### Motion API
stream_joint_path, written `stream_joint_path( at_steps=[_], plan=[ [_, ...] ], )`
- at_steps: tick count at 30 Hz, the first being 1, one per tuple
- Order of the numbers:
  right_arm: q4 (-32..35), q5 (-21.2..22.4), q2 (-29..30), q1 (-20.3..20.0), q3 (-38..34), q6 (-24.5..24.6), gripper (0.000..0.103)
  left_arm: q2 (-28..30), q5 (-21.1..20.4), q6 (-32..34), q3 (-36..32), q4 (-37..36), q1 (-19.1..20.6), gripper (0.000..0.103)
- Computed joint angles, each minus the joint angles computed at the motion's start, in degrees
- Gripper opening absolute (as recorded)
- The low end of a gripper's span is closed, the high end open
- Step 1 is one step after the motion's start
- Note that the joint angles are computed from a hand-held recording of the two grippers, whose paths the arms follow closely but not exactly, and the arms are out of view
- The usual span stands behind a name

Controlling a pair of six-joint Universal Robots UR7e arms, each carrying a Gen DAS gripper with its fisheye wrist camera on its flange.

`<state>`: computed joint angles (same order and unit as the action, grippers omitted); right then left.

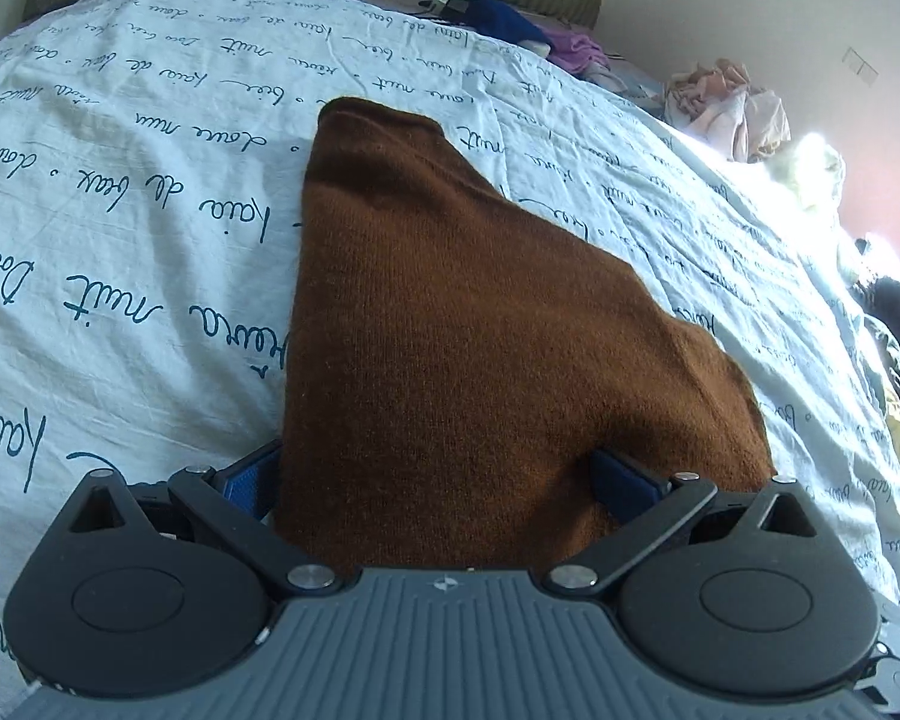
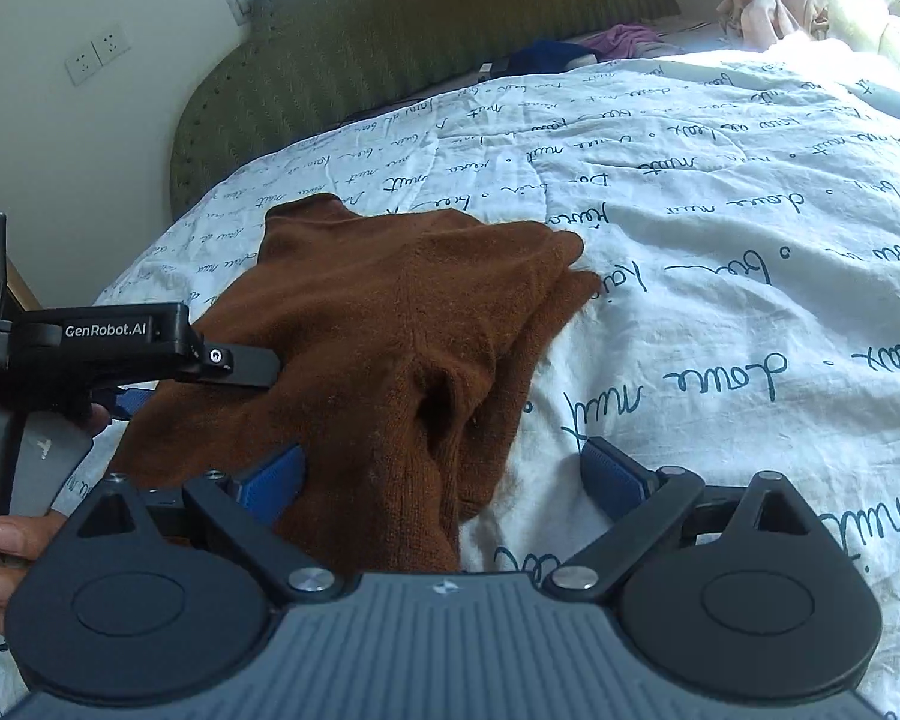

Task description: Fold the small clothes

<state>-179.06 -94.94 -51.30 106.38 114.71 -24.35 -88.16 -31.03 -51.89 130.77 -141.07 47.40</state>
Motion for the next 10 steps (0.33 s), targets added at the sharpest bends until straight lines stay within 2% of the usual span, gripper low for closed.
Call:
stream_joint_path(
  at_steps=[3, 10],
  plan=[
    [-2.63, 1.31, 0.06, -0.61, 1.37, -1.83, 0.099, 0.9, 1.16, -3.94, -1.44, 4.91, -0.52, 0.103],
    [-4.5, 2.2, 0.27, -0.93, 2.04, -1.84, 0.099, 1.97, 3.94, -5.7, -1.21, 6.39, -1.04, 0.103]
  ],
)
